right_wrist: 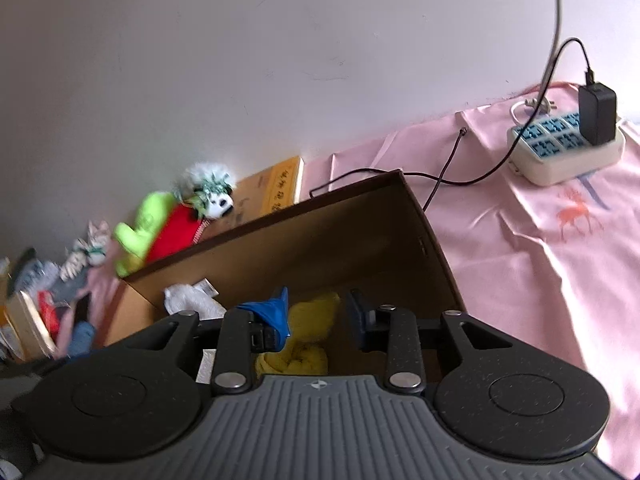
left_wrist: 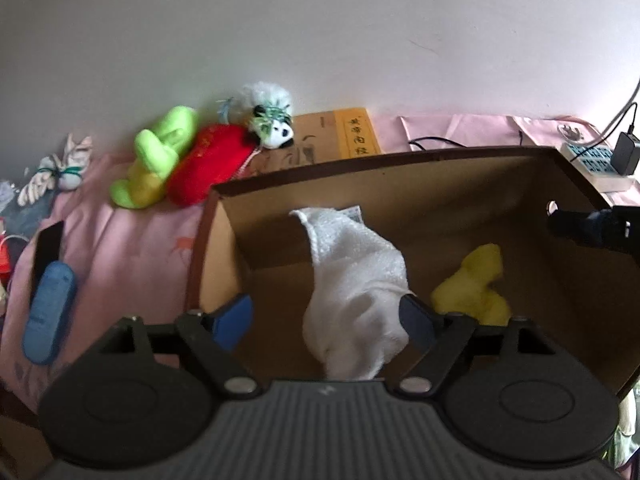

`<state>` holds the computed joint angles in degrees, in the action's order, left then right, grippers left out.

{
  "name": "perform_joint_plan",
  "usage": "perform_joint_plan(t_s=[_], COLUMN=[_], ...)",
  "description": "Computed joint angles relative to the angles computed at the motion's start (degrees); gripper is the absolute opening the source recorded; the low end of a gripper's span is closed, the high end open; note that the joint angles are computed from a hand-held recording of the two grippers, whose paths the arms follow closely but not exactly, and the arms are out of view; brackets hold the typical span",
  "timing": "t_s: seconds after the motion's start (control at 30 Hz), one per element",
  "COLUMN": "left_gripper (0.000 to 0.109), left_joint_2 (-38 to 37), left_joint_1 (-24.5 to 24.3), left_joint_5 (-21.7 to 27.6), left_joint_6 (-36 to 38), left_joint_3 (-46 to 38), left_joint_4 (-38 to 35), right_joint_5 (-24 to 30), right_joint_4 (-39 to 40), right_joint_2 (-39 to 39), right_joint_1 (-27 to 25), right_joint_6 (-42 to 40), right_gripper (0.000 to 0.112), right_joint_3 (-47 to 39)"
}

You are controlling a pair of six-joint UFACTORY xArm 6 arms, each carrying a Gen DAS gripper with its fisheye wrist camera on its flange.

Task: Organize soft objects
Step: 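Carry the white towel and yellow cloth over the box and release both, then withdraw both grippers from the box toward the remaining soft items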

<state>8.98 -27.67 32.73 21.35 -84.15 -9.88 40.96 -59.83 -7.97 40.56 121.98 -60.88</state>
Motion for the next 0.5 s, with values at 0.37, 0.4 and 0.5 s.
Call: perform_joint_plan(t_s=[0.37,0.4,0.5], left_gripper=[0.081,0.081,0.081], left_joint_2=[-7.41,-8.26,-10.68], left_joint_1=[-0.16,-0.19,-0.33], left_joint_5=[-1.09,-1.23,-1.71], left_joint_6=[-4.9,-5.07,-6.1], left_joint_3=[6.16,6.89,8.97], left_joint_4=[4.66,4.87,6.31], right_joint_5=[5.6,5.27,5.84], right_joint_4=[-5.48,-6.06,-6.88], right_joint_2=[-4.85,-5.5,-6.73], right_joint_1=[5.5,5.71,6.83], right_joint_6=[9.55,10.52,12.51], right_gripper=[0.015,0.015,0.015], right_joint_3=[1.6,2.22,3.21])
